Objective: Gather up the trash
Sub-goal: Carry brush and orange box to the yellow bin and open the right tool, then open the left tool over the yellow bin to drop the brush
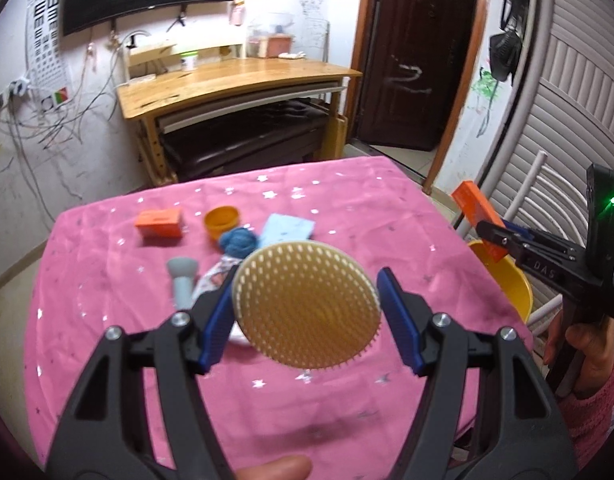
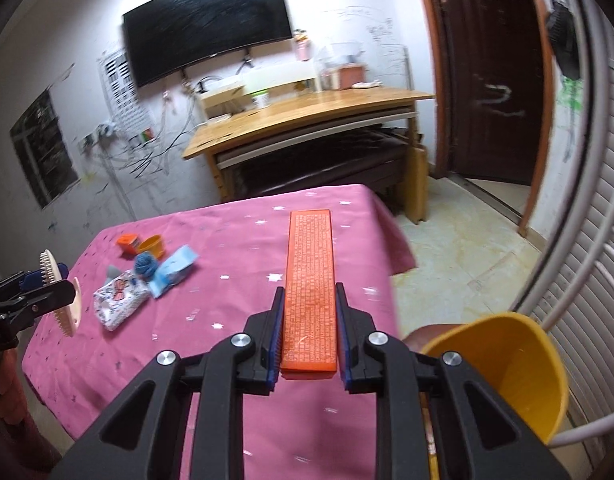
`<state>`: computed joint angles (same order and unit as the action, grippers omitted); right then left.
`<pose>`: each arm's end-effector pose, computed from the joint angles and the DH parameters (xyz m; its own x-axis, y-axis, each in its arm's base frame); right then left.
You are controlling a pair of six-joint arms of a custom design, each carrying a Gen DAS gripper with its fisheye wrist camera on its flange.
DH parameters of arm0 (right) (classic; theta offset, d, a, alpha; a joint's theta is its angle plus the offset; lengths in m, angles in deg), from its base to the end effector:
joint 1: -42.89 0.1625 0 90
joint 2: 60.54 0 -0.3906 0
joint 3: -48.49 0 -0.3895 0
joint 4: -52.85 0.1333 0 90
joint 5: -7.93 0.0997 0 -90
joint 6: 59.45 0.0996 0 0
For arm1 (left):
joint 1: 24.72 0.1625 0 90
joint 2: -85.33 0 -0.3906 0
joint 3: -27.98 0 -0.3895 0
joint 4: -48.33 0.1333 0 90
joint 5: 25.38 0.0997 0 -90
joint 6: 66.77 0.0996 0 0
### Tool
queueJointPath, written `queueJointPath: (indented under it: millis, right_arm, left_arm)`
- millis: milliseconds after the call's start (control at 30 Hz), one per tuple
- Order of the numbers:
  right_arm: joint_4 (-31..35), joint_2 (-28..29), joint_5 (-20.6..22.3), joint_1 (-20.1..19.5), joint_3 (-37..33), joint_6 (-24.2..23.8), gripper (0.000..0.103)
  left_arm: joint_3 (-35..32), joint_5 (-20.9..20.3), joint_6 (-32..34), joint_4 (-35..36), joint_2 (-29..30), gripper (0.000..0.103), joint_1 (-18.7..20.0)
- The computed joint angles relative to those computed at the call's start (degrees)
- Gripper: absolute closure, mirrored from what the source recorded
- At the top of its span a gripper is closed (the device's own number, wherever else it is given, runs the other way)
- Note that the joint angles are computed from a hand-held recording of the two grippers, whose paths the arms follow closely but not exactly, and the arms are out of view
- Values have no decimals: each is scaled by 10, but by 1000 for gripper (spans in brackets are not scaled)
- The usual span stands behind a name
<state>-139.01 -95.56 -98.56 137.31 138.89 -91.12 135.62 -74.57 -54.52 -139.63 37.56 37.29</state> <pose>0.1571 -0.6690 0.0726 -0.7993 -0.2487 0.5471 -0.5554 0.6533 -0.5145 -0.0984 -0.6079 0.1170 -0.7597 0.1467 -0.6336 0.5429 0.6793 -0.4937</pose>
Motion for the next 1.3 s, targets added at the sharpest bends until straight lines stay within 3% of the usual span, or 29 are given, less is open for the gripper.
queueJointPath:
  millis: [400, 867, 1133, 1300]
  right_arm:
    - [-36, -55, 7, -52, 48, 21, 86]
    - [-36, -82, -24, -116, 66, 73, 86]
    - [-24, -87, -31, -133, 62, 95, 85]
    - [-52, -97, -24, -137, 78, 103, 85]
  left_arm:
    - [-65, -15, -8, 52, 60, 38, -21]
    - [-182, -76, -47, 171, 145, 38, -41]
    - [-246, -99, -41, 223, 202, 38, -56]
    - [-293, -111, -48, 266, 241, 38, -60]
